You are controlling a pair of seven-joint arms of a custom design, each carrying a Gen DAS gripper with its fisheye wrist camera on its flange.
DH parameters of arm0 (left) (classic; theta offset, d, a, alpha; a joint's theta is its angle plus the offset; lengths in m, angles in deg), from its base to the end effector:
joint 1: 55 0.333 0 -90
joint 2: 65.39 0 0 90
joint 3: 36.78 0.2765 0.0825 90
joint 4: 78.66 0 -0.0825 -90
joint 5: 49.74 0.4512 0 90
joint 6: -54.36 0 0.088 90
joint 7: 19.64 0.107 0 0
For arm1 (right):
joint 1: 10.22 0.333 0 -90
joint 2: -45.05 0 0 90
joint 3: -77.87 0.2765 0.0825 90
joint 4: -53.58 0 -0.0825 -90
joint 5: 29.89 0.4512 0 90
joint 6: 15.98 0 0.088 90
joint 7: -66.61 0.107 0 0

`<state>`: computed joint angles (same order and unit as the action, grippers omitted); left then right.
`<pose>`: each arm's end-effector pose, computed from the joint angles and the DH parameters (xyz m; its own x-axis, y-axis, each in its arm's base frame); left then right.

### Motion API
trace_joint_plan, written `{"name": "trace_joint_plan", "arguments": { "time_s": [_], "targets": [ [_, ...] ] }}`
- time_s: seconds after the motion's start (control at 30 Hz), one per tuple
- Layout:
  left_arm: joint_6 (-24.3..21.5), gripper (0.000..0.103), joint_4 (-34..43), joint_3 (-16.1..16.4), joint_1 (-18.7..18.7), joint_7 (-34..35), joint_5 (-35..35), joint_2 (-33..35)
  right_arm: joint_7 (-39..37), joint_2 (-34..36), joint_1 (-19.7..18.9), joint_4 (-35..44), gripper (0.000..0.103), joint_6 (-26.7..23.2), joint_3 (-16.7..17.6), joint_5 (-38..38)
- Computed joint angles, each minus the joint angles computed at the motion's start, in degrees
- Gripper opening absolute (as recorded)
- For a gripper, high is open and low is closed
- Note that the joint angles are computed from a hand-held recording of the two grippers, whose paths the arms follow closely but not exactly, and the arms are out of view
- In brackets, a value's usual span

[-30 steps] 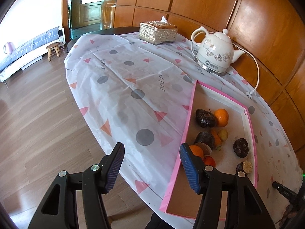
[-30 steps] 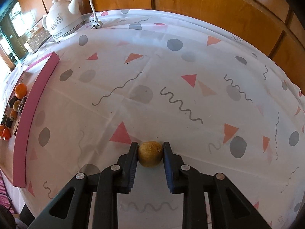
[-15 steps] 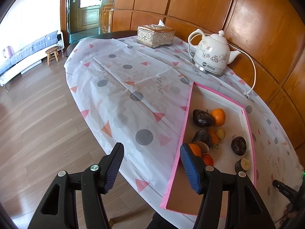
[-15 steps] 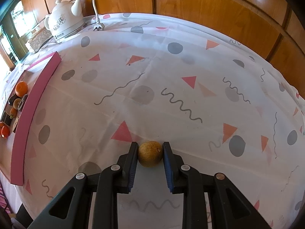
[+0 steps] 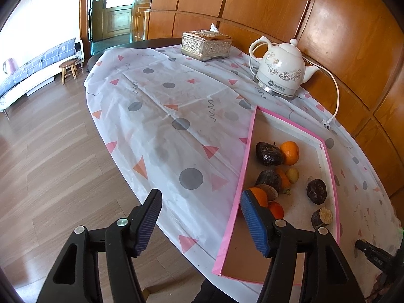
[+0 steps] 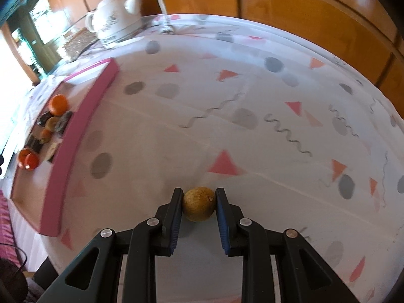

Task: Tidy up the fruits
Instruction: 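Carry the yellow fruit into the pink tray and open the right tool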

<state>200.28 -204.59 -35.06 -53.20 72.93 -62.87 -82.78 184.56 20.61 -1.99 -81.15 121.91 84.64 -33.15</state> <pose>0.5836 0.0398 0.5242 0.0956 -0.9756 0.1976 -0.7799 -0.1968 -0.5942 0.5218 0.1412 0.4841 -0.1597 -0.9793 -0.1243 -0.8697 0.1991 -0.4517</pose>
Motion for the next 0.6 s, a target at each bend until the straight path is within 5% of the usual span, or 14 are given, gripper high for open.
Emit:
{"name": "trace_joint_plan", "arguments": {
  "time_s": [0.6],
  "targets": [
    [0.3,0.065,0.8,0.2,1.0,-0.9,-0.3,1.2,-18.4,11.2,9.5,14.2,0.025,7.9,-0.4,13.1]
  ]
}}
